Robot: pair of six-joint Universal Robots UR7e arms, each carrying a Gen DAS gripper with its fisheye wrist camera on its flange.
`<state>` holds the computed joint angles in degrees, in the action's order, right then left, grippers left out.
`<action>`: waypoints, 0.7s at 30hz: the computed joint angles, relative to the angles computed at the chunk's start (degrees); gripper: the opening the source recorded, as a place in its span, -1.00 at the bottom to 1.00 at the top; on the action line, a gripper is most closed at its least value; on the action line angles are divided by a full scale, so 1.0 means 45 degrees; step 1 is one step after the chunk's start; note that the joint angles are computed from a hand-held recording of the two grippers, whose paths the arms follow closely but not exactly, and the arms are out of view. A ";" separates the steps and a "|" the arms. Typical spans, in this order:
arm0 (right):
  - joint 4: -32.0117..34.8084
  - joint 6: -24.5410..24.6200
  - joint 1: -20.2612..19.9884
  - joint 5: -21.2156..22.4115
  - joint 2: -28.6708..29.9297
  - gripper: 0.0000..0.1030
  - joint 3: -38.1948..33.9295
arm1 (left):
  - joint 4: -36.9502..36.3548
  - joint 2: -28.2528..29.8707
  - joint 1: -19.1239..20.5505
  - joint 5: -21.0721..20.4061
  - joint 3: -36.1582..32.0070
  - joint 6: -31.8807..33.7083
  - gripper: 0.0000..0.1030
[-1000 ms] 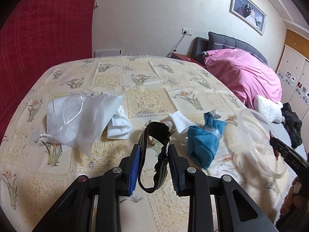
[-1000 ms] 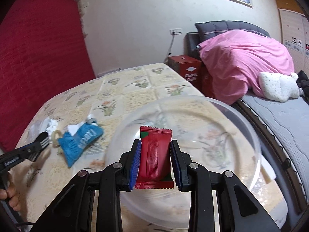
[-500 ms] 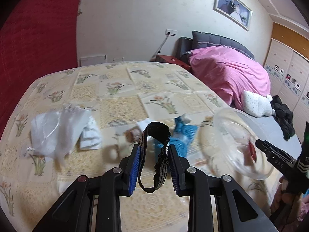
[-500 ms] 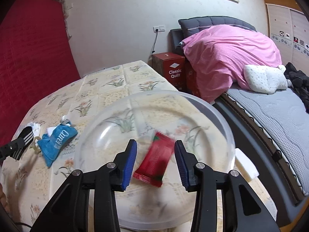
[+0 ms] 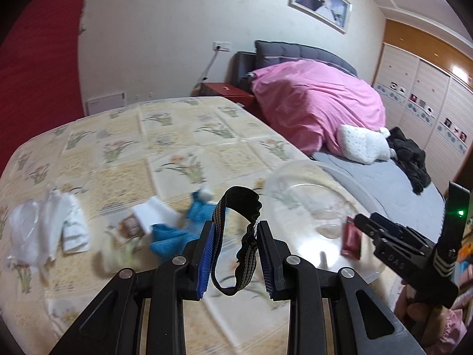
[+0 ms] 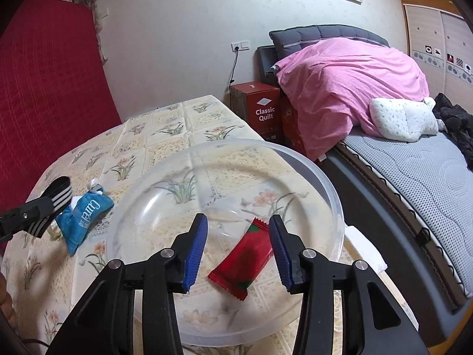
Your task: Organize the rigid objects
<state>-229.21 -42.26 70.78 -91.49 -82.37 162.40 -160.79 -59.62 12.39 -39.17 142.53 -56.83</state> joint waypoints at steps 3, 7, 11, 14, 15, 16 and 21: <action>0.0165 -0.0013 -0.0169 0.0131 -0.0137 -0.07 -0.0035 | -0.0802 0.0608 0.0245 -0.0328 -0.0354 0.0818 -0.40; 0.0457 0.0039 -0.0414 0.0365 -0.0420 -0.06 -0.0066 | -0.1716 0.1389 0.0520 -0.0818 -0.0836 0.1796 -0.40; 0.0722 0.0005 -0.0709 0.0625 -0.0777 -0.06 -0.0027 | -0.2346 0.1941 0.0672 -0.1240 -0.1187 0.2537 -0.40; 0.0730 0.0130 -0.0793 0.0653 -0.0801 -0.06 -0.0056 | -0.2779 0.2348 0.0785 -0.1502 -0.1446 0.3086 -0.40; 0.0782 0.0139 -0.0840 0.0688 -0.0867 -0.06 -0.0053 | -0.2934 0.2462 0.0850 -0.1623 -0.1516 0.3271 -0.40; 0.0791 0.0165 -0.0866 0.0691 -0.0881 -0.06 -0.0066 | -0.3108 0.2569 0.0926 -0.1770 -0.1579 0.3448 -0.40; 0.0802 0.0223 -0.1019 0.0721 -0.0897 -0.06 -0.0103 | -0.3806 0.3096 0.1282 -0.2379 -0.1904 0.4094 -0.25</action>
<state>-225.61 -41.25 66.20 -88.24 -86.41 161.93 -177.92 -45.69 18.16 -49.88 133.96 -38.41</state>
